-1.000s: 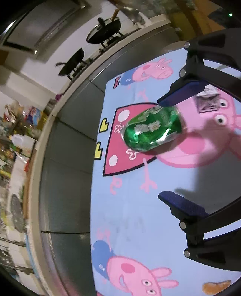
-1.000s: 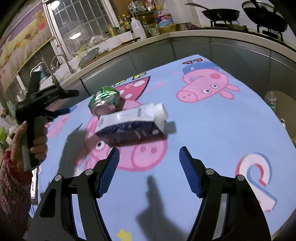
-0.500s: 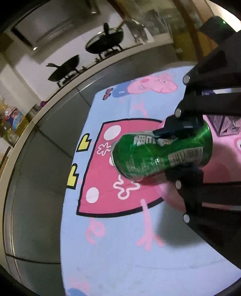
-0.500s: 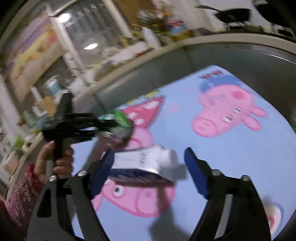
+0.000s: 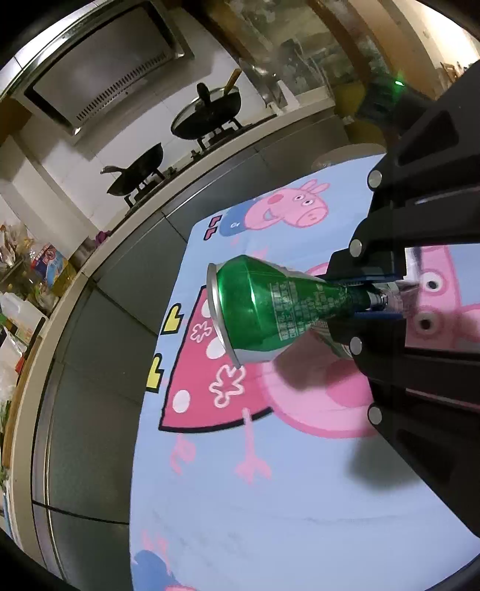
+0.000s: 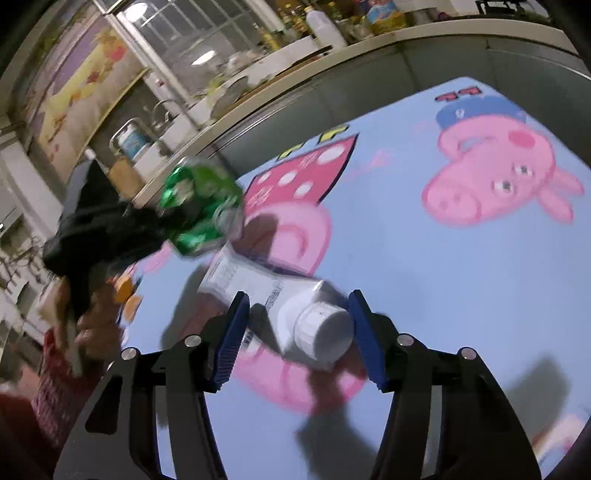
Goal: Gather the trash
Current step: 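Grasp the green can with the left gripper while the right grasps the white milk carton, then carry the green can and milk carton over the beige bin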
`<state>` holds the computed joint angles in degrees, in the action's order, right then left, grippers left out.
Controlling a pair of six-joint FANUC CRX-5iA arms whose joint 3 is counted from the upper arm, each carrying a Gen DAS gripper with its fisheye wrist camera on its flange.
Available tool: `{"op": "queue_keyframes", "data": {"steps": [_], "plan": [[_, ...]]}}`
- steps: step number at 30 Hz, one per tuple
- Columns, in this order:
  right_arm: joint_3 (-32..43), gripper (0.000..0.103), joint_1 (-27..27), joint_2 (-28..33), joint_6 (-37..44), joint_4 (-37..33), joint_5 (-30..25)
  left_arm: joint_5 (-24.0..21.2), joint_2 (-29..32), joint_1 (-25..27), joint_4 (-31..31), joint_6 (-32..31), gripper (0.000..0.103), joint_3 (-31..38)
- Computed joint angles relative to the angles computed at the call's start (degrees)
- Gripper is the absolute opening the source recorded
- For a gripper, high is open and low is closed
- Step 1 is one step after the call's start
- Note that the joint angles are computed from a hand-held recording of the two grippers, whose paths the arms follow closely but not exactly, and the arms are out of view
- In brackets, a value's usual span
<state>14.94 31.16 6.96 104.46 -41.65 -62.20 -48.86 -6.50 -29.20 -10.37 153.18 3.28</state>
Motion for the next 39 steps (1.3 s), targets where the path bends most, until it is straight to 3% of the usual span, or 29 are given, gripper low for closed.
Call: {"op": "queue_keyframes", "data": {"steps": [5, 7, 8, 11, 13, 19, 20, 21, 24, 29, 35, 39], "plan": [[-7.4, 0.058, 2.2, -7.6, 3.3, 1.3, -2.1, 0.3, -1.5, -2.4, -1.9, 2.0, 0.011, -0.7], [-10.9, 0.068, 5.8, -11.0, 3.8, 7.2, 1.3, -0.9, -1.7, -3.8, -3.6, 3.3, 0.011, 0.0], [-13.9, 0.074, 8.8, -13.3, 2.3, 12.6, 5.7, -2.0, -1.6, -4.6, -5.0, 4.3, 0.011, 0.7], [-19.8, 0.078, 14.7, -16.3, -6.9, 27.0, 16.0, -4.2, -1.6, -6.4, -7.7, 6.6, 0.011, 2.1], [-21.0, 0.08, 16.5, -16.1, -10.6, 31.6, 19.0, -4.8, -1.7, -7.1, -8.4, 7.3, 0.011, 2.4], [-21.0, 0.079, 20.8, -11.1, -20.3, 42.1, 23.5, -8.3, -0.5, -10.4, -11.3, 9.8, 0.011, 5.1], [-20.5, 0.062, 21.3, -9.7, -21.0, 43.1, 23.3, -8.9, -0.1, -10.8, -11.6, 9.8, 0.011, 5.5], [-19.1, 0.052, 20.7, -8.7, -19.3, 41.2, 21.6, -9.8, 0.4, -11.3, -11.9, 9.8, 0.011, 6.2], [-16.1, 0.05, 17.1, -8.6, -16.7, 33.4, 18.3, -10.9, 1.5, -12.3, -11.8, 9.5, 0.011, 7.4], [-12.4, 0.05, 5.5, -10.4, -9.8, 15.1, 11.0, -9.3, 5.5, -12.2, -8.0, 5.4, 0.011, 10.4], [-15.2, 0.05, -4.6, -14.1, -11.9, 12.8, 10.6, -6.6, 16.3, -12.0, 0.6, -6.2, 0.011, 20.2], [-16.9, 0.05, -12.1, -15.4, -12.6, 11.7, 11.9, -9.3, 28.8, -12.3, 7.5, -16.0, 0.011, 34.8]]}}
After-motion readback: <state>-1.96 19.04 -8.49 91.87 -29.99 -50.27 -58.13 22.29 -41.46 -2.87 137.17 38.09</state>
